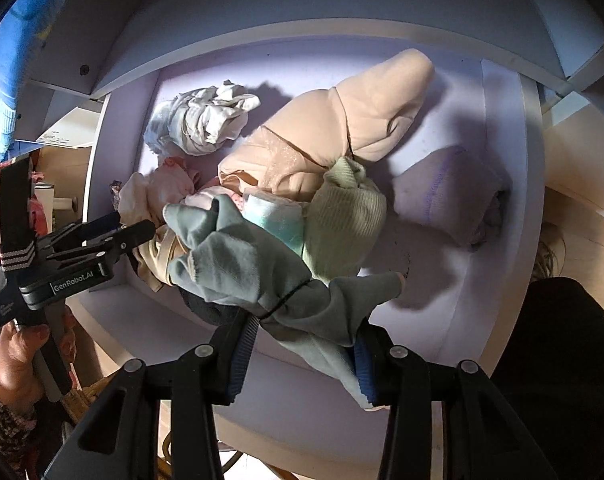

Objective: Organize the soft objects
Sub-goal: 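Close the right tool on the grey-green cloth and lift it, then carry the grey-green cloth up into the gold box and release it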

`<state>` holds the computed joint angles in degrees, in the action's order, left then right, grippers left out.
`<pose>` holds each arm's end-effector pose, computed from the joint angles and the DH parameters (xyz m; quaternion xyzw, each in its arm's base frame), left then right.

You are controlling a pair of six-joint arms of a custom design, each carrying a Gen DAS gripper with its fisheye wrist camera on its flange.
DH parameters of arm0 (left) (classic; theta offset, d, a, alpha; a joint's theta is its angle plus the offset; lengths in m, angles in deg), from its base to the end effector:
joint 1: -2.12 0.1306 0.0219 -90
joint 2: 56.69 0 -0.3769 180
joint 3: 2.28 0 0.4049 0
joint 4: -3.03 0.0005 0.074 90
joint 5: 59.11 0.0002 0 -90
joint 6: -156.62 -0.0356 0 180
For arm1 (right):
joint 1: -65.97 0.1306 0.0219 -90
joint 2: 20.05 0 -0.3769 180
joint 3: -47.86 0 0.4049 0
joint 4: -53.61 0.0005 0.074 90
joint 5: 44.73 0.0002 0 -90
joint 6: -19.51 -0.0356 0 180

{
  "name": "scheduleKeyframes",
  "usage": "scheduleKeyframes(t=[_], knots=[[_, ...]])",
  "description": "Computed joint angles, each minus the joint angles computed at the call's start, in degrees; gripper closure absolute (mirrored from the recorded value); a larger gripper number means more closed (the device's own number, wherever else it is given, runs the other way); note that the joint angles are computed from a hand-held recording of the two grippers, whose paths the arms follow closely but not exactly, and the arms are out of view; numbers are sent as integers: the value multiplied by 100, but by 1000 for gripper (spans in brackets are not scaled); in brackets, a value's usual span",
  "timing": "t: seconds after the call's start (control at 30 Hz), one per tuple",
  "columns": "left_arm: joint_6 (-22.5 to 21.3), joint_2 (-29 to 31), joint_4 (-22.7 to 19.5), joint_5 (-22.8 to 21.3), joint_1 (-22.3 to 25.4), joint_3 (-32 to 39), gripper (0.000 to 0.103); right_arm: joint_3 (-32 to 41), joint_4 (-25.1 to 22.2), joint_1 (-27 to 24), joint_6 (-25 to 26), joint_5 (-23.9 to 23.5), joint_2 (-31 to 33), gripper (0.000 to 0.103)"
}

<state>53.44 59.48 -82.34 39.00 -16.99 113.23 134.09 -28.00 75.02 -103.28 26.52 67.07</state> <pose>0.5655 -0.2018 0.3552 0.2796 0.9569 -0.0724 0.0308 0.4147 0.0771 0.3939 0.1921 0.9657 0.1749 0.0022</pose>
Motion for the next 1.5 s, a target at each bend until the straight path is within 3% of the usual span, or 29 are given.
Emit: scheduleKeyframes(t=[0.1,0.3,0.53,0.67,0.97,1.27,1.5], knots=[[-26,-3,-64,-20,-6,26,52,-3,34,44,-49,70,84,59],[39,23,-142,-74,-7,-52,64,-11,156,134,-119,149,105,59],[75,79,-228,145,83,-26,70,149,144,194,-102,240,-12,59],[103,66,-276,316,173,12,71,247,250,237,-242,44,-227,59],[89,30,-285,306,188,-21,71,930,136,326,-220,-140,-642,58],[103,62,-208,235,81,-55,71,3035,-27,-45,29,-459,-67,58],[42,41,-156,153,42,-109,71,5923,-1121,-283,635,714,1838,58]])
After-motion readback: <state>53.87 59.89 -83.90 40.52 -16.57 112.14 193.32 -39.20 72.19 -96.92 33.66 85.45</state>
